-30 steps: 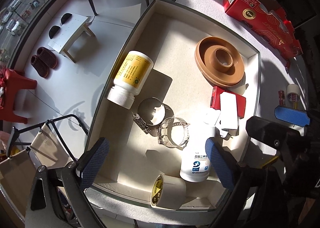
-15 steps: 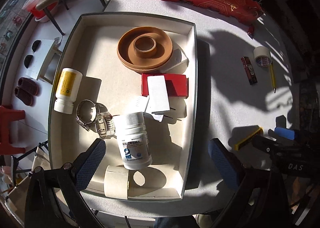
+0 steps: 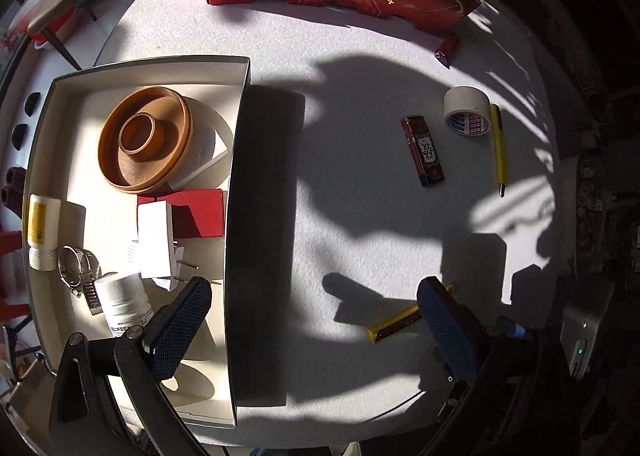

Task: Organize rigid objects
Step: 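Withdraw both tools from the tray toward the table items, then grasp the red patterned box with the left tool while the right tool grasps the yellow utility knife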

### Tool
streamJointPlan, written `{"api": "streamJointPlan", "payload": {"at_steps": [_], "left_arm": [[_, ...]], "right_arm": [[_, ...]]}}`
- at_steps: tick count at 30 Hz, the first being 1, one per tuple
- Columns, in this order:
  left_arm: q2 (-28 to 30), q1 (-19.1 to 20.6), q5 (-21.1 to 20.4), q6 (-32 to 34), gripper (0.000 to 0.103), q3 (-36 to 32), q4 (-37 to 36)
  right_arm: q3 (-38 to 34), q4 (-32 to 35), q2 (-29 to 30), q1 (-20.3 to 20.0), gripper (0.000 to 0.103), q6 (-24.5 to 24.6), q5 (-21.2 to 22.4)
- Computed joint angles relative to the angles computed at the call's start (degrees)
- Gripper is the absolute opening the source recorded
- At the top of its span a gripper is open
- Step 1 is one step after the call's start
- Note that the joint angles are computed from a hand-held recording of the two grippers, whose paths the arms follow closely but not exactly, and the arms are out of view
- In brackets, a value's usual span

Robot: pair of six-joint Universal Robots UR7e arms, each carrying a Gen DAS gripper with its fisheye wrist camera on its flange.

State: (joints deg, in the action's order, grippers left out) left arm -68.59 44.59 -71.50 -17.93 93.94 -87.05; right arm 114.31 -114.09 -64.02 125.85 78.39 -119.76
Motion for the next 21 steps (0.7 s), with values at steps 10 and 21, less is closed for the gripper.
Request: {"api": "streamJointPlan", "payload": {"at_steps": [10, 21], "left_arm": [[10.8, -5.8, 5.7, -3.0, 0.103, 3.7, -12.1], [16.2, -6.4, 9.6, -6.6, 0.103, 4.3, -15.2]], "right_arm": [[10.7, -4.6, -15.4, -2.2, 0.094, 9.1, -5.0], [11.8, -6.6, -21.5, -9.0, 0.094, -0.5, -9.9]]}}
